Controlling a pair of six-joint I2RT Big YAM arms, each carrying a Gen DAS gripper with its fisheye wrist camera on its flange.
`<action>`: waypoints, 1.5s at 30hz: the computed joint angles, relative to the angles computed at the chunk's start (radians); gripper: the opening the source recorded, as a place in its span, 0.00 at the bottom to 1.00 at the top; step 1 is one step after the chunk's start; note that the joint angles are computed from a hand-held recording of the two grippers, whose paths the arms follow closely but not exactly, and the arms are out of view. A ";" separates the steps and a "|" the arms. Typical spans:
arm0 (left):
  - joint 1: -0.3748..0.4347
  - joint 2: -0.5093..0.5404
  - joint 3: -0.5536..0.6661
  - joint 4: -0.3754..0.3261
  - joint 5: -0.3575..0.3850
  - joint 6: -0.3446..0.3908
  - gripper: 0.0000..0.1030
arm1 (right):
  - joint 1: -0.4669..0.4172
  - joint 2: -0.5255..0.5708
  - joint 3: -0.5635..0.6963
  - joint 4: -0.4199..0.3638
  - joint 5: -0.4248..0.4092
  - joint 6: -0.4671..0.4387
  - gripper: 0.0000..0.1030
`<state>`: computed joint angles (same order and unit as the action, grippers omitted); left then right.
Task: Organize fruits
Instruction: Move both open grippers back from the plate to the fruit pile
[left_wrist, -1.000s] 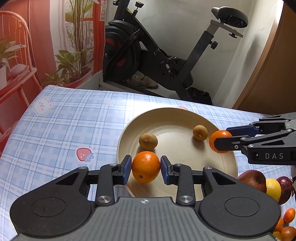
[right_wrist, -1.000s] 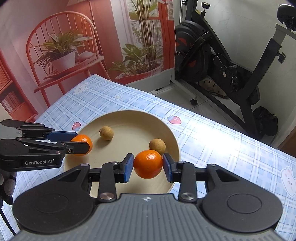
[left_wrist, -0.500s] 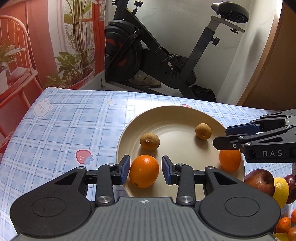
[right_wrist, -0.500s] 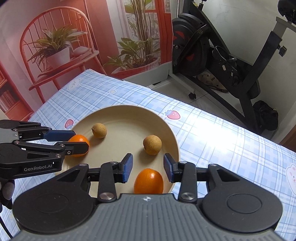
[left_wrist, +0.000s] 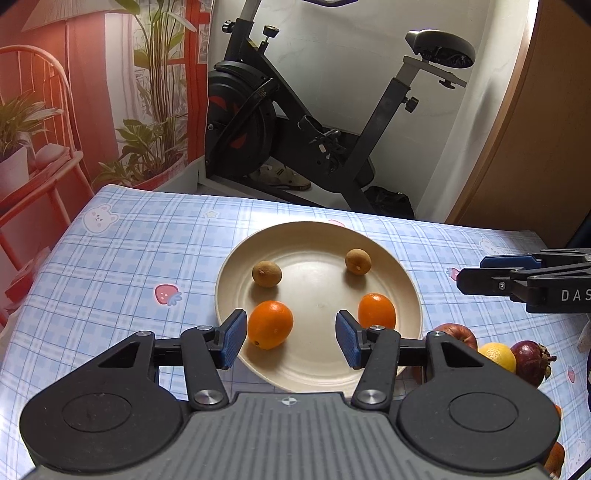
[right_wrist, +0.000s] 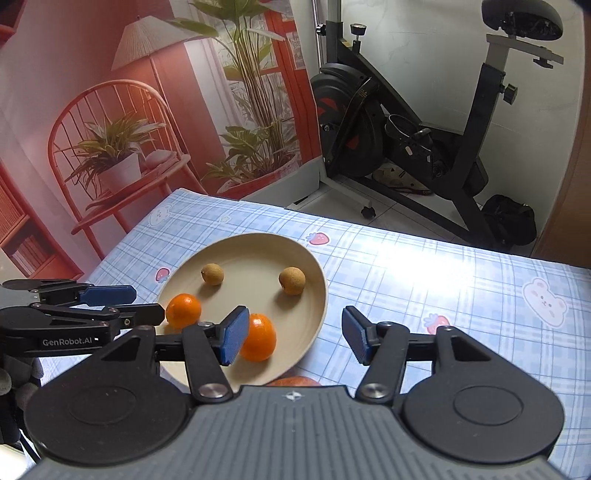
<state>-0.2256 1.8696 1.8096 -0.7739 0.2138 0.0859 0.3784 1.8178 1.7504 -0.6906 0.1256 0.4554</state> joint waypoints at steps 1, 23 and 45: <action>-0.001 -0.013 -0.016 0.008 0.001 0.004 0.54 | -0.001 -0.031 -0.043 0.026 -0.001 0.020 0.57; -0.029 -0.213 -0.293 0.162 -0.045 -0.096 0.54 | 0.080 -0.442 -0.587 0.296 0.288 0.162 0.96; -0.062 -0.299 -0.420 0.239 -0.034 -0.119 0.55 | 0.097 -0.515 -0.681 0.274 0.282 0.164 0.99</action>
